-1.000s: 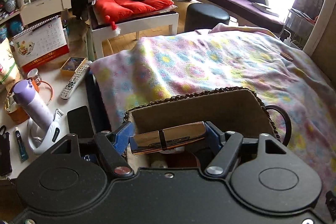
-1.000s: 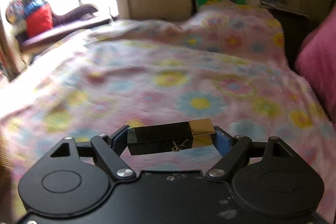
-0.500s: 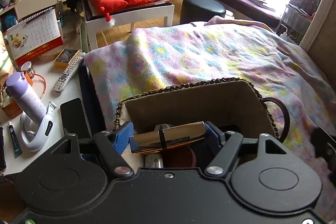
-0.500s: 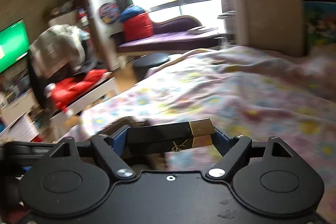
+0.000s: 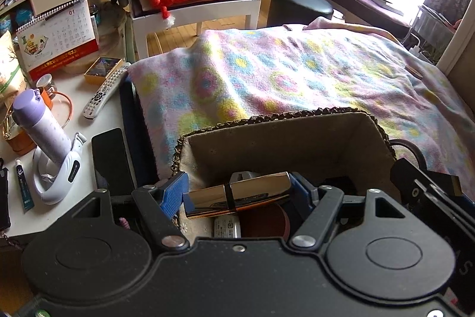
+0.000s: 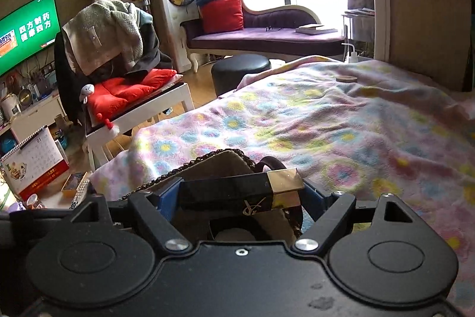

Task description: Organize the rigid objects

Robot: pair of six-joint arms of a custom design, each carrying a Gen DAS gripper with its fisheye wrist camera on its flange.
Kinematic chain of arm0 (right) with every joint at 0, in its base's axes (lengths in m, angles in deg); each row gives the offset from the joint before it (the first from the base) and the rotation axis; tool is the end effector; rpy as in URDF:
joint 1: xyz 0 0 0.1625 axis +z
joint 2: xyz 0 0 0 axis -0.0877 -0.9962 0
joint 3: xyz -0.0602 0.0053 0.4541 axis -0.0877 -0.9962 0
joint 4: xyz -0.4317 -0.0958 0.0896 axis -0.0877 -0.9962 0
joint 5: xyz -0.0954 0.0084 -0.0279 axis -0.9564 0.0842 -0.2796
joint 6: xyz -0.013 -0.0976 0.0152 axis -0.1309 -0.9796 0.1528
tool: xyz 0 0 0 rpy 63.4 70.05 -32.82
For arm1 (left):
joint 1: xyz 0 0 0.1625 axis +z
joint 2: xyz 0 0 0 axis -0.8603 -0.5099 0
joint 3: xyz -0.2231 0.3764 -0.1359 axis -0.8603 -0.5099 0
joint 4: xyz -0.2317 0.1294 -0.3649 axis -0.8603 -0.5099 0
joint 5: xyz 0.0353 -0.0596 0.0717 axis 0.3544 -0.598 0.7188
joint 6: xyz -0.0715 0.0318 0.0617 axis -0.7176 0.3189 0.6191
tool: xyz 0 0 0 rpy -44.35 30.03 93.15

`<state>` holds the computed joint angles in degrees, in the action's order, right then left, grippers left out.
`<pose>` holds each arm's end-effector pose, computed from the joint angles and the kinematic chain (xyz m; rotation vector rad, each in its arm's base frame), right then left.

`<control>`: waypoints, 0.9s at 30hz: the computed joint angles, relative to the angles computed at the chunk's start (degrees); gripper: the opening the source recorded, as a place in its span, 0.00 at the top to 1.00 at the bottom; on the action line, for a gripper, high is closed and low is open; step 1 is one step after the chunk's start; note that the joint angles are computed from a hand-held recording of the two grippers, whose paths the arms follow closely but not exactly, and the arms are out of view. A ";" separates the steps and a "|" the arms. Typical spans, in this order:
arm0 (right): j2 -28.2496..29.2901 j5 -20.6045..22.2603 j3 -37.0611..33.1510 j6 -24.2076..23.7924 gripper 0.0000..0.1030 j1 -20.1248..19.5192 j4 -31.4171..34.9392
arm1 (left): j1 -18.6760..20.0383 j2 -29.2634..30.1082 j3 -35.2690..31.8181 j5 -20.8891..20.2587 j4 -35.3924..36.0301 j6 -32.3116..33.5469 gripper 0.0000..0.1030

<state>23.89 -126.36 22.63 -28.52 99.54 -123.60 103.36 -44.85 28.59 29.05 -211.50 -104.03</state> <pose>0.1441 -0.7111 0.3528 0.3001 -2.2329 1.1796 -0.4467 -0.7320 0.0362 0.0869 2.3038 -0.8693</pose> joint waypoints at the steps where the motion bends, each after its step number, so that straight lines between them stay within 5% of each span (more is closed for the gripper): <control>1: -0.07 0.01 0.12 -0.01 0.19 -0.05 0.14 | 0.00 0.08 -0.14 0.17 0.24 -0.11 0.34; 6: 0.50 -0.33 -0.33 -1.12 0.18 -0.14 -0.60 | -0.33 0.43 -0.34 2.21 0.67 -0.53 0.23; 27: 0.39 -2.09 1.76 -3.21 0.15 -0.98 -6.80 | -0.51 0.61 -0.07 2.31 -1.62 2.18 0.19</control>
